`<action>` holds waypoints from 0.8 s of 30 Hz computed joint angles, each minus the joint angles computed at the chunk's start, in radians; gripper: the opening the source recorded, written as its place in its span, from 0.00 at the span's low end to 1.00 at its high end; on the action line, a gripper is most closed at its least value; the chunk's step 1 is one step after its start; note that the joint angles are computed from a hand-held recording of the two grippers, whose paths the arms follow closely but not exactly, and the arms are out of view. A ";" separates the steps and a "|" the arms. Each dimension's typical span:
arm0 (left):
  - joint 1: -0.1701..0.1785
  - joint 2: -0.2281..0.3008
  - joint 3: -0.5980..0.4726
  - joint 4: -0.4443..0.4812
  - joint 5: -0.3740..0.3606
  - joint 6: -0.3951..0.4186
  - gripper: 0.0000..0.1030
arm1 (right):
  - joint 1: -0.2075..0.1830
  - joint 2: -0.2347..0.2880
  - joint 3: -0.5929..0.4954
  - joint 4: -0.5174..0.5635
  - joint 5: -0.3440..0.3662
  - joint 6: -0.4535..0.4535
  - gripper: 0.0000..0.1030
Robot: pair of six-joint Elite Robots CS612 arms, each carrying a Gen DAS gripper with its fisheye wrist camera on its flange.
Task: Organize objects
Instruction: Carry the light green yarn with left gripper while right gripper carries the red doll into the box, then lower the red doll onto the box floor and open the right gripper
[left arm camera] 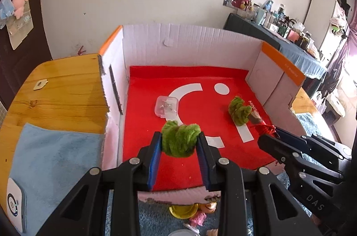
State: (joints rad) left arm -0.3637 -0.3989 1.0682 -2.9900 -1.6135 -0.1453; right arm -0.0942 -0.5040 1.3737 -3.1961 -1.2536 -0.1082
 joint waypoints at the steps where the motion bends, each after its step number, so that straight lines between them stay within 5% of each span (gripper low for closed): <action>1: -0.001 0.003 -0.006 0.008 -0.001 0.001 0.31 | 0.000 0.002 -0.005 0.011 0.000 -0.001 0.20; 24: 0.004 0.065 -0.127 0.185 -0.015 0.009 0.31 | 0.006 0.032 -0.090 0.180 -0.053 -0.022 0.20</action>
State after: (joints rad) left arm -0.3594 -0.3340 0.9414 -2.8055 -1.6285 -0.1363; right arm -0.0885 -0.4719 1.2836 -3.0158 -1.3064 -0.1302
